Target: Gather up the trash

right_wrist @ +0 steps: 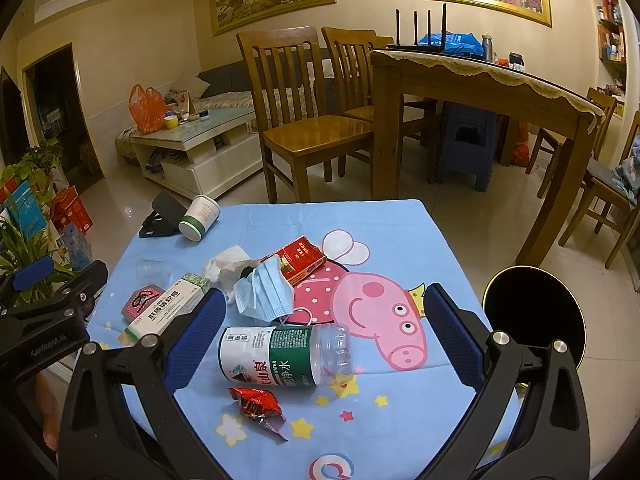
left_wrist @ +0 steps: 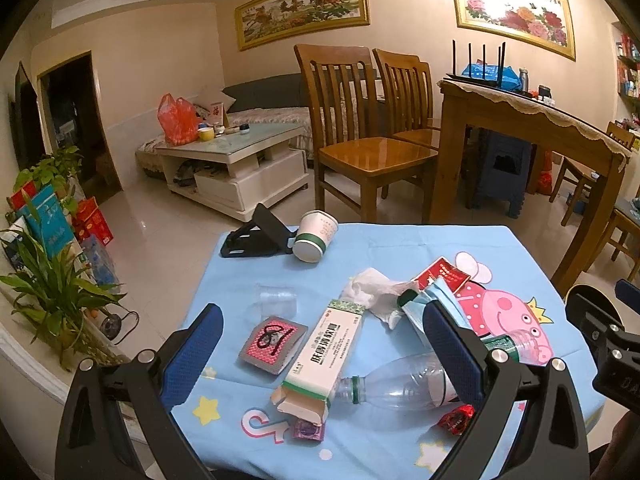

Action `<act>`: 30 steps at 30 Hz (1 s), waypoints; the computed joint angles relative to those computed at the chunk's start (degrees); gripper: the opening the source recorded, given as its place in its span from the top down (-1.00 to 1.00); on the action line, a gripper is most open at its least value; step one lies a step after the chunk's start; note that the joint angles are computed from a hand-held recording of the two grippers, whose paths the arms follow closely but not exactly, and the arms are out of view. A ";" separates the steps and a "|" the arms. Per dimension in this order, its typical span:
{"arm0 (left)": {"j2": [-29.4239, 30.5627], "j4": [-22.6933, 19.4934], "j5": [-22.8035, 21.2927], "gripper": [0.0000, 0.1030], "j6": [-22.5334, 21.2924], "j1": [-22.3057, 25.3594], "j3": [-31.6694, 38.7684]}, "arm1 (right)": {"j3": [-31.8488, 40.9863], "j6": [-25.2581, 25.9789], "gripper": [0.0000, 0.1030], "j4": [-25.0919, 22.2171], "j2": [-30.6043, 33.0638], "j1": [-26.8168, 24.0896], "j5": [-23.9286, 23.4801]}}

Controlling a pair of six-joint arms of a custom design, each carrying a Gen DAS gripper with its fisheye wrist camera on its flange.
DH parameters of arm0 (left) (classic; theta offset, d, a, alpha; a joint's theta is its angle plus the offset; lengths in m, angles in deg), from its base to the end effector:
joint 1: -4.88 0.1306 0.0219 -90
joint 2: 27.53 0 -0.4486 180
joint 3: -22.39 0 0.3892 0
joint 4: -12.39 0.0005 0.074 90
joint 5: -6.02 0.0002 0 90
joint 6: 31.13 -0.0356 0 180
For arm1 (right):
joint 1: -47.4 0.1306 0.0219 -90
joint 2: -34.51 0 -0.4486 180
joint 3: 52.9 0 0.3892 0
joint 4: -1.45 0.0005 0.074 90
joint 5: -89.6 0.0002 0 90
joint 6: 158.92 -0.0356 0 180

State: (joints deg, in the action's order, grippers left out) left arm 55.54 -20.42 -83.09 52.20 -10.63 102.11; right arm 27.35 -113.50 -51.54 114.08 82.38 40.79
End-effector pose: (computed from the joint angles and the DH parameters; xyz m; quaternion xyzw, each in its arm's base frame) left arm 0.4282 -0.1199 0.4884 0.1750 0.8743 -0.0418 0.4509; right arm 0.3344 0.2047 0.4965 0.1874 0.8733 -0.0624 0.4454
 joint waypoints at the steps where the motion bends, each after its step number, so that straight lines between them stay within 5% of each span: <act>1: 0.04 -0.17 -0.10 -0.87 -0.09 -0.01 0.14 | -0.01 -0.04 -0.89 0.02 0.03 0.06 0.01; 30: 0.99 -2.82 3.80 -0.87 0.23 1.65 1.79 | 0.02 -1.09 -0.90 0.00 0.91 0.79 -0.49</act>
